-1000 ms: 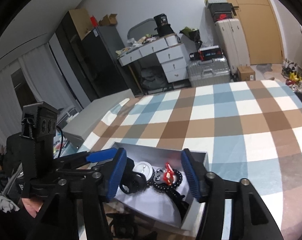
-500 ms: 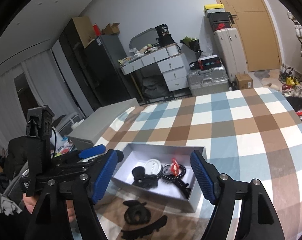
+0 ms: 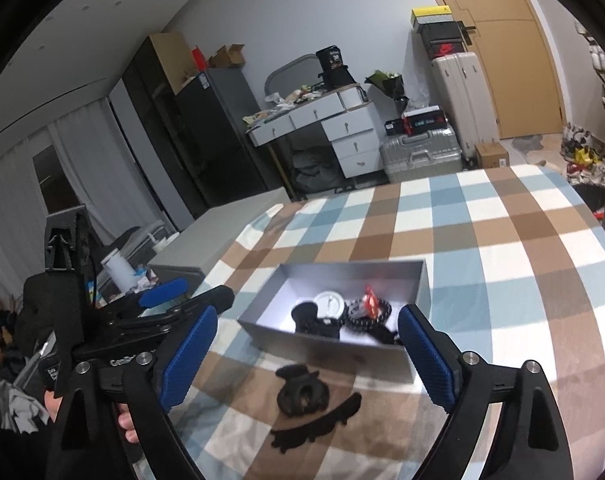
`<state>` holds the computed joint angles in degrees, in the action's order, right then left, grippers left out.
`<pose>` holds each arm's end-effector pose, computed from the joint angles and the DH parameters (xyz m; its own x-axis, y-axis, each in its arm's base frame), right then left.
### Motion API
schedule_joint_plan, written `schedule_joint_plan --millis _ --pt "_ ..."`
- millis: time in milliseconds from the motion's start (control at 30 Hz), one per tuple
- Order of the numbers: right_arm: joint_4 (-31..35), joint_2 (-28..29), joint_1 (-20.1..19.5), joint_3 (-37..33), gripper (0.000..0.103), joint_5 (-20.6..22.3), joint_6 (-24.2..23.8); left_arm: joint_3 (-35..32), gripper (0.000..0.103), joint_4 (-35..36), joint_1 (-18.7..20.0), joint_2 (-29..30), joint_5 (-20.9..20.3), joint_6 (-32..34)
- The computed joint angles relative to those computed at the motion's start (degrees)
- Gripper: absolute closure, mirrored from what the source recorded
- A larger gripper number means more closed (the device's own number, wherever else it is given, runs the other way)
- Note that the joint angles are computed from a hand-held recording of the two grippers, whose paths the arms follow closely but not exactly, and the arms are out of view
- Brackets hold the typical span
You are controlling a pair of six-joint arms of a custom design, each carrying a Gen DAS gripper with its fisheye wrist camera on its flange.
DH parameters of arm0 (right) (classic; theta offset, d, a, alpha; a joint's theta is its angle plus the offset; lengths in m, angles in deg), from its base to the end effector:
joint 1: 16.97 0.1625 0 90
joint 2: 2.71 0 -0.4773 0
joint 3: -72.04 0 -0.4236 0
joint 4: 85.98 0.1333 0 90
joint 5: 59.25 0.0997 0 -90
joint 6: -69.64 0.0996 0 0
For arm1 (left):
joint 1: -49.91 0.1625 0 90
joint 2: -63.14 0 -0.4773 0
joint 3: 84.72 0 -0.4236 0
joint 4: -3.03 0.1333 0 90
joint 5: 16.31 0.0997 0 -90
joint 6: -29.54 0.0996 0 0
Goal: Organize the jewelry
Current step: 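Lift both tools out of the box toward the last claw clip and strap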
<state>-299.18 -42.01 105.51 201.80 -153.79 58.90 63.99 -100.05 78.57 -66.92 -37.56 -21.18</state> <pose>0.3762 -0.3574 0.0116 -0.7646 -0.6227 0.1662 -0.6048 0.6041 -0.5189 -0.0582 -0.2895 0.3467 -0.7358 -0.1407 -0.6624 0.4798 0.5820 -0.6566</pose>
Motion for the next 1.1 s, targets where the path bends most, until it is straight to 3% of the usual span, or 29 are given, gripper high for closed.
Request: schedule_joint_plan --millis 433,633,800,967,1100 --pt "3.3 3.9 -0.1 1.9 0.006 -2.3 2.6 -1.2 0.001 32.6 -7.1 -9.8 -7.2 -26.5" --pt "9.7 6.1 2.0 -0.6 0.007 -7.0 2.5 -2.5 0.001 43.9 -10.7 -13.9 -11.1 -36.6" --pt "11.1 7.4 3.9 -2.2 0.008 -10.5 1.9 -3.6 0.001 52.8 -14.8 -16.4 -14.2 -44.1" --pt "13.7 8.3 4.7 -4.0 0.016 -14.1 2.8 -3.8 0.002 54.8 -15.4 -17.9 -15.0 -45.5" --pt "14.8 8.9 5.6 -5.0 0.034 -17.1 2.4 -3.9 0.001 55.6 -16.0 -18.3 -15.6 -46.0"
